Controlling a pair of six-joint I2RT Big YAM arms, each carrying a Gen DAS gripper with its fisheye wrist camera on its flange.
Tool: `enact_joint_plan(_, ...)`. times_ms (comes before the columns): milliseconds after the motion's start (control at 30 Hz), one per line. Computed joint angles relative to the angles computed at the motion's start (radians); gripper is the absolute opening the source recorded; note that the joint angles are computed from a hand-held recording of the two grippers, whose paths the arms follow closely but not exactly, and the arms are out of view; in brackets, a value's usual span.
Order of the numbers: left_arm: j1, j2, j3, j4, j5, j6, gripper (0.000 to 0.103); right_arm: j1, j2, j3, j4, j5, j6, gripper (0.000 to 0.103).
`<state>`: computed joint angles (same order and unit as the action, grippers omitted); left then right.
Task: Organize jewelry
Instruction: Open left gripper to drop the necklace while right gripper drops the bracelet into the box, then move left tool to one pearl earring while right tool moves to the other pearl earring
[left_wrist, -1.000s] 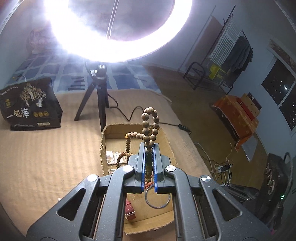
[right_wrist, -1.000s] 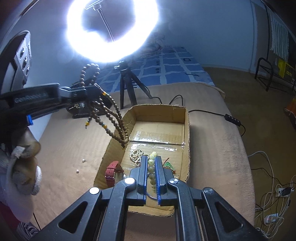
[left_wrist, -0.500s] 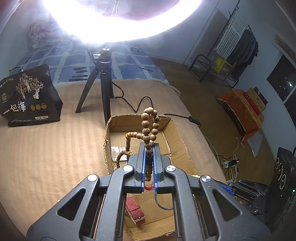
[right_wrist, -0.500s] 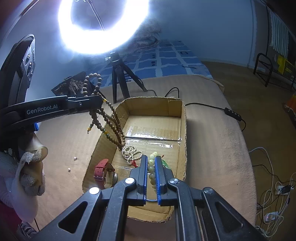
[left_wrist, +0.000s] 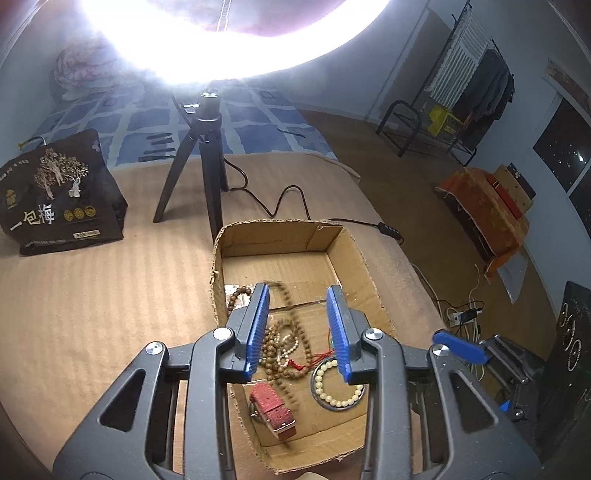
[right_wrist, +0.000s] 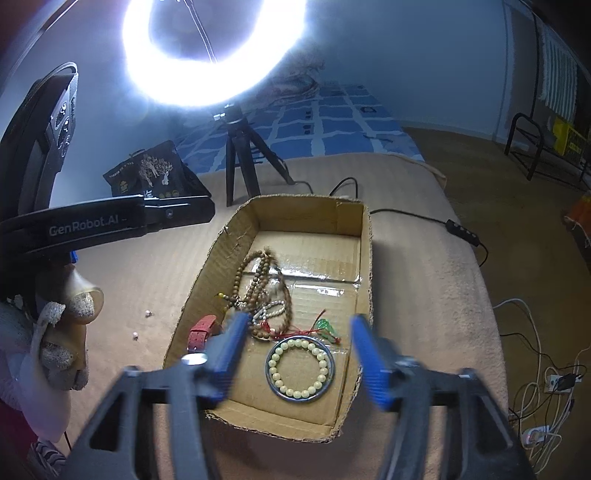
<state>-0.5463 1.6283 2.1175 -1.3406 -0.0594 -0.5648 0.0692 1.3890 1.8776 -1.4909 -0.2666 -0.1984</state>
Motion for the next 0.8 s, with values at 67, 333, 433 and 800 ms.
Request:
enact_joint_plan(67,0.0,-0.009,-0.009,-0.003,-0.005,0.004,0.032,0.001,-0.002,0.002,0.0,0.002,0.003,0.073)
enact_joint_plan(333,0.015,-0.085,-0.091,0.017,-0.01,0.021,0.032,0.014,-0.016,-0.003,0.002,-0.003,0.016,0.081)
enact_joint_plan(433,0.027,-0.125,-0.133,0.021,-0.027,0.042,0.032,0.026,-0.026,-0.009,0.002,-0.006,0.021,0.081)
enact_joint_plan(800,0.113,-0.334,-0.379,0.03,-0.052,0.135,0.032,0.083,-0.032,0.004,-0.005,-0.073,0.084,0.081)
